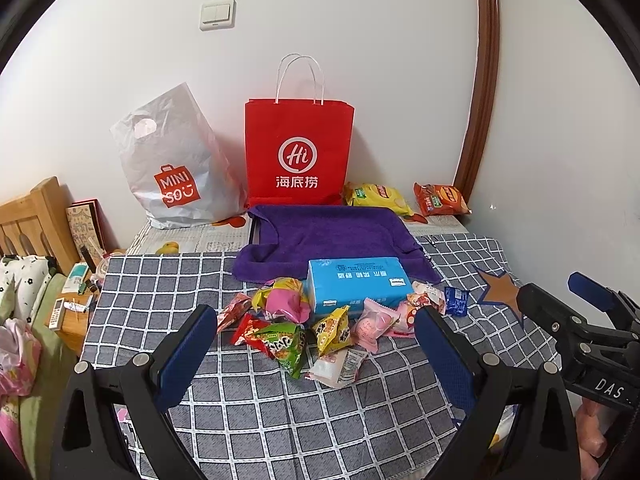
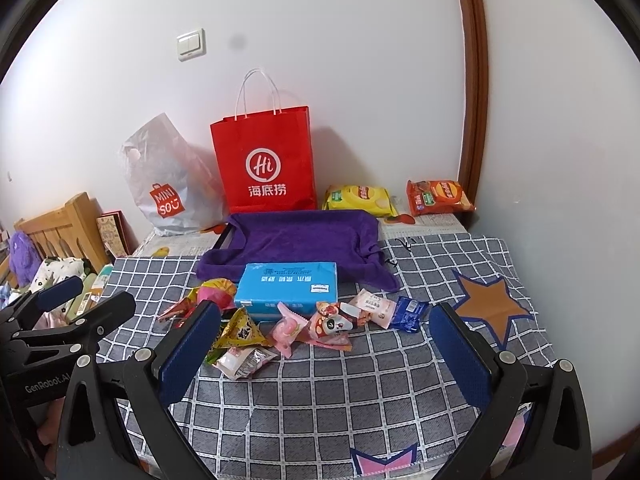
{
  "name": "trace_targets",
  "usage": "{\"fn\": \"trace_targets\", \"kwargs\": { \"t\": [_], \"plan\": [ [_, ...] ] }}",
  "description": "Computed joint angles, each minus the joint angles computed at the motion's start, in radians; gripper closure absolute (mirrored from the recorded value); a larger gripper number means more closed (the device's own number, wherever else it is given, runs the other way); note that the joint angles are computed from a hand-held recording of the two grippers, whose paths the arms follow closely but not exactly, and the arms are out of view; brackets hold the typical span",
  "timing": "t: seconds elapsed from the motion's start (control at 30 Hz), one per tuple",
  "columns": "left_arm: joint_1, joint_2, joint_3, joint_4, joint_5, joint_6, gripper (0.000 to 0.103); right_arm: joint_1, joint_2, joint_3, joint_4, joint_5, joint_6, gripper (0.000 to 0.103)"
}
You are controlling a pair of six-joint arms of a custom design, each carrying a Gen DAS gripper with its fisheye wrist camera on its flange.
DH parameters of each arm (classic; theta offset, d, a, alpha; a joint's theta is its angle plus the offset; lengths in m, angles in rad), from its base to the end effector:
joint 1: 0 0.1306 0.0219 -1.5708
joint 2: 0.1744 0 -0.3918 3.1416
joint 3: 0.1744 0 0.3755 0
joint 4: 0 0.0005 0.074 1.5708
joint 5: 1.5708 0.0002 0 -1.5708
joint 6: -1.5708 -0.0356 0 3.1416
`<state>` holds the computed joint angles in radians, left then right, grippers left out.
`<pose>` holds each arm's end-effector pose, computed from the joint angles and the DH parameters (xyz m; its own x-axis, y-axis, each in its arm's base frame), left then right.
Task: Organize snacks
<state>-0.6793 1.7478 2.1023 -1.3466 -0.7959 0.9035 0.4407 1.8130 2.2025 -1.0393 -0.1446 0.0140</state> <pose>0.4536 -0.3342 0.5459 -0.5095 -0.2949 -0.8083 -0.4277 0.9019 -0.0594 0.5540 0.2664 0.5652 -0.5398 -0.2699 -0.7973 -0.5335 0.8424 0.0760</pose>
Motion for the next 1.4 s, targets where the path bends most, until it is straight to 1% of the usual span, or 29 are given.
{"fn": "trace_targets", "kwargs": {
  "t": [0.43, 0.73, 0.8, 0.9, 1.0, 1.07, 1.13, 1.23, 1.3, 1.4],
  "plan": [
    [0.004, -0.02, -0.035, 0.026, 0.011, 0.005, 0.004, -0.004, -0.013, -0.028, 0.021, -0.009, 0.0, 0.0],
    [0.012, -0.019, -0.037, 0.029, 0.015, -0.008, 0.004, -0.005, 0.005, -0.001, 0.027, 0.01, 0.011, 0.0],
    [0.012, -0.019, -0.038, 0.04, 0.005, -0.026, 0.004, -0.006, 0.011, 0.006, 0.032, 0.005, 0.016, 0.0],
    [0.016, -0.013, -0.031, 0.041, -0.004, -0.04, 0.004, -0.007, 0.036, 0.041, 0.015, -0.014, 0.013, 0.0],
    [0.024, -0.009, -0.027, 0.054, 0.003, -0.063, 0.004, -0.007, 0.077, 0.096, -0.024, -0.027, 0.001, 0.0],
    [0.029, -0.003, -0.023, 0.059, 0.0, -0.08, 0.004, -0.007, 0.105, 0.128, -0.04, -0.042, 0.009, 0.0],
    [0.039, 0.007, -0.015, 0.058, 0.007, -0.095, 0.004, -0.005, 0.139, 0.171, -0.069, -0.032, 0.017, 0.0],
    [0.06, 0.025, -0.004, 0.052, 0.03, -0.106, 0.004, -0.007, 0.188, 0.232, -0.101, 0.002, 0.008, 0.0],
    [0.077, 0.029, -0.018, 0.072, 0.05, -0.114, 0.004, -0.015, 0.218, 0.266, -0.112, -0.003, 0.006, 0.0],
    [0.104, 0.043, -0.026, 0.065, 0.099, -0.102, 0.004, -0.033, 0.247, 0.278, -0.1, 0.001, -0.023, 0.0]
  ]
}}
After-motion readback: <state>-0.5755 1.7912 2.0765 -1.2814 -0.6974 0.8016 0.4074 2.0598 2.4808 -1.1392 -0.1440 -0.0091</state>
